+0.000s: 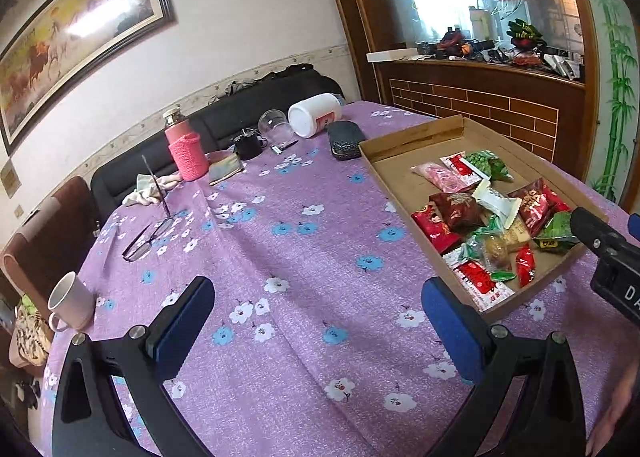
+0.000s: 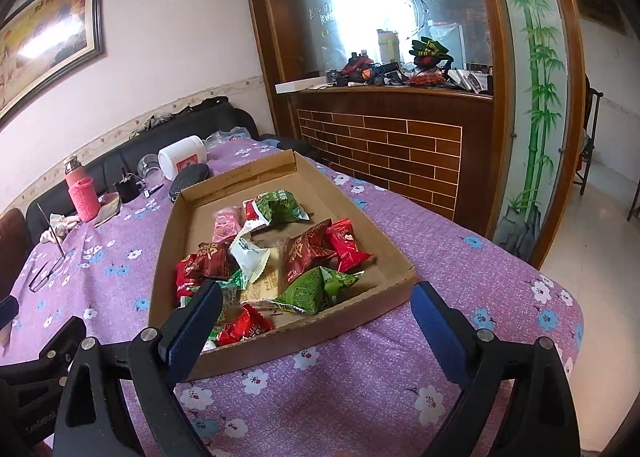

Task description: Organize snacks

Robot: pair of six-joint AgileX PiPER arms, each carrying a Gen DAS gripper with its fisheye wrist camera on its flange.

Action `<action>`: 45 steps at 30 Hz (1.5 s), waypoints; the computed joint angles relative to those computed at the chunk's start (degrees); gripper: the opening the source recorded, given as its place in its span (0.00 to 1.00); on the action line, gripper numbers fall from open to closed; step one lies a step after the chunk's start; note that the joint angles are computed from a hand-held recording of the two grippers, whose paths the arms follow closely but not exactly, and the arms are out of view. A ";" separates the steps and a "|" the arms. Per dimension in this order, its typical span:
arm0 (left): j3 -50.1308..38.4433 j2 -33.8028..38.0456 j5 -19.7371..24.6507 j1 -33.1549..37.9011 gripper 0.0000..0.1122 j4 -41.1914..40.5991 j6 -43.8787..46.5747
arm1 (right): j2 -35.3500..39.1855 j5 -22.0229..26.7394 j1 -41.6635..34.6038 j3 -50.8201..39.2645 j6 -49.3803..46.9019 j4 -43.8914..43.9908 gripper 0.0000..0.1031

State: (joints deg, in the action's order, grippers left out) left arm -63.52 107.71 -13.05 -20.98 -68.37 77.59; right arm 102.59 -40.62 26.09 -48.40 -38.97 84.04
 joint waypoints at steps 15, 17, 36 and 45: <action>0.22 0.28 -2.30 -1.09 0.92 -2.86 3.41 | 0.25 -1.64 0.87 0.02 0.48 -0.44 0.94; 0.23 0.32 -2.34 -1.09 0.92 -2.71 3.32 | 0.19 -1.62 0.87 0.09 0.55 -0.48 0.94; 0.66 -0.12 -2.58 -1.18 0.92 -1.51 2.39 | -0.16 -2.05 1.01 0.54 1.13 -0.52 0.94; 0.37 -0.40 -0.73 -0.87 0.92 -2.66 4.00 | -0.25 -2.66 1.36 0.61 1.28 -0.44 0.94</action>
